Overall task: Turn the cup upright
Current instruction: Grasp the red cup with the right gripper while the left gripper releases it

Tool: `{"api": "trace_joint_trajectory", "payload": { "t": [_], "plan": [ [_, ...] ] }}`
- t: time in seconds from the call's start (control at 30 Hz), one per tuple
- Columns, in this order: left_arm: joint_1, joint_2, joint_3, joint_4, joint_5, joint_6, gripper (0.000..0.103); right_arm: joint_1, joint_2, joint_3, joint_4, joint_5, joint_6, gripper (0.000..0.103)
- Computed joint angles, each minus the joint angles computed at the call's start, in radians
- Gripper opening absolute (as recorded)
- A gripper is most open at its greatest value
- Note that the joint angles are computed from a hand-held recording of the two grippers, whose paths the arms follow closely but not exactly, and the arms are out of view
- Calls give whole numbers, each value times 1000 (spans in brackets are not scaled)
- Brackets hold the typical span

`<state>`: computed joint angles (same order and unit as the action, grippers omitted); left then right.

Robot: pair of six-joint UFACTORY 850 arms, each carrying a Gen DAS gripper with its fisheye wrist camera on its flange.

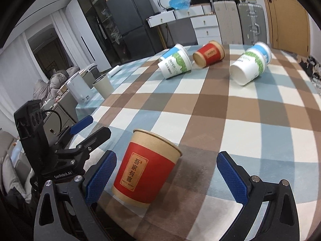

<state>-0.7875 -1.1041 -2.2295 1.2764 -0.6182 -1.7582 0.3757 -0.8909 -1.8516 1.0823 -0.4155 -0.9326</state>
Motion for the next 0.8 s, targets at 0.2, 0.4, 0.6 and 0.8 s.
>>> {"api": "trace_joint_trajectory", "payload": {
  "t": [0.2, 0.4, 0.6, 0.8],
  "plan": [
    [-2, 5, 16, 17, -6, -4, 102, -13, -119, -188, -139, -187, 248, 90],
    [1, 15, 36, 22, 2, -25, 102, -22, -231, -372, -192, -347, 392, 89],
    [4, 18, 46, 22, 6, -32, 102, -33, -347, -570, -239, -469, 524, 82],
    [7, 16, 43, 18, 9, -31, 102, -41, -378, -631, -226, -530, 539, 73]
  ]
}}
